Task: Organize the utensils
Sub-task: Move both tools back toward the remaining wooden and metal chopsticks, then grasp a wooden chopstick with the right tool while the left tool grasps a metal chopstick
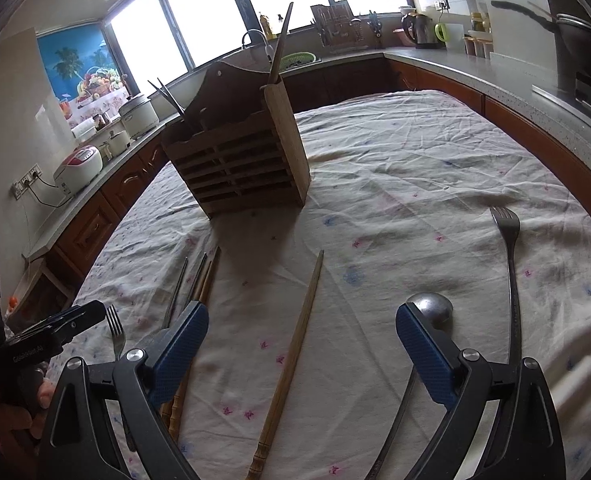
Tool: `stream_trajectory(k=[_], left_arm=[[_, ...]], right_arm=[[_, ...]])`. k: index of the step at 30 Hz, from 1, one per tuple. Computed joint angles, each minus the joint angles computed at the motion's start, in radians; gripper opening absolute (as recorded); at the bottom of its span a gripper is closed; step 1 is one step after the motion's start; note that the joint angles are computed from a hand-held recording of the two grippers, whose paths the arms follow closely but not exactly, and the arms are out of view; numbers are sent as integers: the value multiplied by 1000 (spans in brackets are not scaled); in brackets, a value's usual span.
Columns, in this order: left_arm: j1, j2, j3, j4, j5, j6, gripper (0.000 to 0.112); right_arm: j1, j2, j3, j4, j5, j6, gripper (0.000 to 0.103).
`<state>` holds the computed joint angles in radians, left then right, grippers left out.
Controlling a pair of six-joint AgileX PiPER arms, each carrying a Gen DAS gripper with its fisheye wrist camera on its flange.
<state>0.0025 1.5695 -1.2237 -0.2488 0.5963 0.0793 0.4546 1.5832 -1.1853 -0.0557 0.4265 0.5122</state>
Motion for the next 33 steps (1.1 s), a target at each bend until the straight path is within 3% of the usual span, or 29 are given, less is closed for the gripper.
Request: stream_trajectory(k=[3, 6, 11, 12, 14, 16, 19, 25, 30, 33], left_arm=[[-7, 21, -24, 10, 9, -1, 93], [-19, 48, -60, 34, 18, -13, 92], [-47, 120, -161, 57, 64, 2, 69], [-52, 138, -185, 58, 76, 6, 66], [-56, 174, -232, 38, 99, 27, 58], [-59, 213, -280, 16, 128, 44, 50], [-64, 270, -345, -12, 169, 65, 39], [-91, 395, -475, 41, 254, 29, 33], [-115, 394, -457, 102, 207, -2, 31], [-139, 394, -447, 181, 179, -58, 20]], right_arm=[[-16, 32, -28, 97, 33, -104, 96], [-1, 60, -64, 65, 70, -99, 96], [4, 116, -135, 62, 112, -114, 94], [3, 126, -149, 52, 119, -108, 92], [-4, 145, -175, 41, 130, -101, 78], [-24, 176, -214, 85, 155, -143, 57], [-43, 215, -263, 101, 188, -160, 37], [-59, 287, -340, 135, 232, -206, 30], [-39, 323, -381, 62, 239, -163, 28], [-14, 331, -383, -18, 227, -113, 23]])
